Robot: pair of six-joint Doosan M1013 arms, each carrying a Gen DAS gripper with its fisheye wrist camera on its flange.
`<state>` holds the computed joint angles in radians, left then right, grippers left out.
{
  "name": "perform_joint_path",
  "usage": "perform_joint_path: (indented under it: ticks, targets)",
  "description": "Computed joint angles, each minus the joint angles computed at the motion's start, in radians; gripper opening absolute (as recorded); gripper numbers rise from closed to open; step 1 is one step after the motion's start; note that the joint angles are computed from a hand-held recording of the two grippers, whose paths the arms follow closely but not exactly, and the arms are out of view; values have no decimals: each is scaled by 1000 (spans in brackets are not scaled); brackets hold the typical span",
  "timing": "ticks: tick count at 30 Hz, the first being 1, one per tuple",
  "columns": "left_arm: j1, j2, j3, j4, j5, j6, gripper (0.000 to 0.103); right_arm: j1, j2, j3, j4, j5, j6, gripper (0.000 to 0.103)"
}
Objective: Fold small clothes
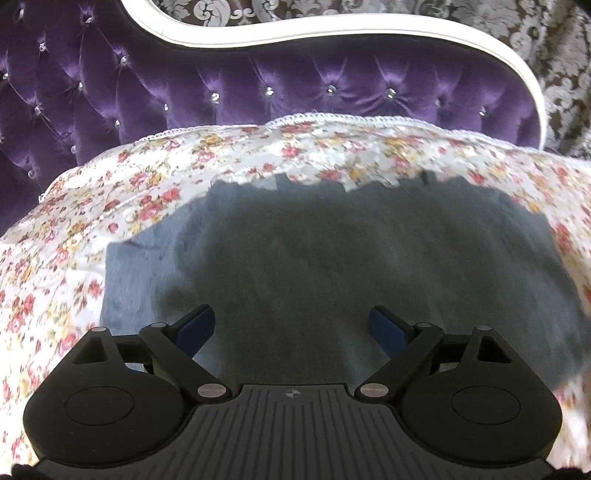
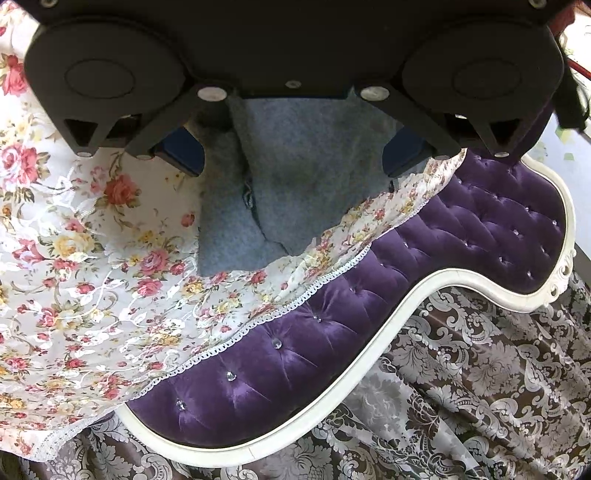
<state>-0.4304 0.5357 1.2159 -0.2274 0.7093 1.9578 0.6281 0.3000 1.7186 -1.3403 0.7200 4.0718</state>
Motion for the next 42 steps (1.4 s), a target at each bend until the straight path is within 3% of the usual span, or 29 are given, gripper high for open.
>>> perform_joint_path:
  ticks: [7,10,13,18,26,31,35,39,42]
  targets:
    - [-27,59,-77,87,-17,-100,91,-1,-6,9,-39,0,57,103]
    - [-39,96,-124,144,10,-156,91,-2,-7,11,-50,-9,67,103]
    - [-45,117,-146,169,19,-184,103,-3,-12,17,-74,-7,96,103]
    - [-34,135,-186,119,70,-158,102,-12,-23,38,-102,-10,154,103]
    - [26,34,-46,-122,1,47,102,-38,-19,48,-52,-94,167,103]
    - [80,-31,69,-214,-48,152,102,-56,-6,41,45,-140,83,103]
    - [124,-54,118,-252,-62,155,102,-61,-4,51,-24,-153,132,103]
    - [144,-53,126,-246,-83,165,102,-81,-2,83,-256,-233,352,103]
    - [147,-43,109,-212,-76,173,102,-95,1,78,-284,-276,317,103]
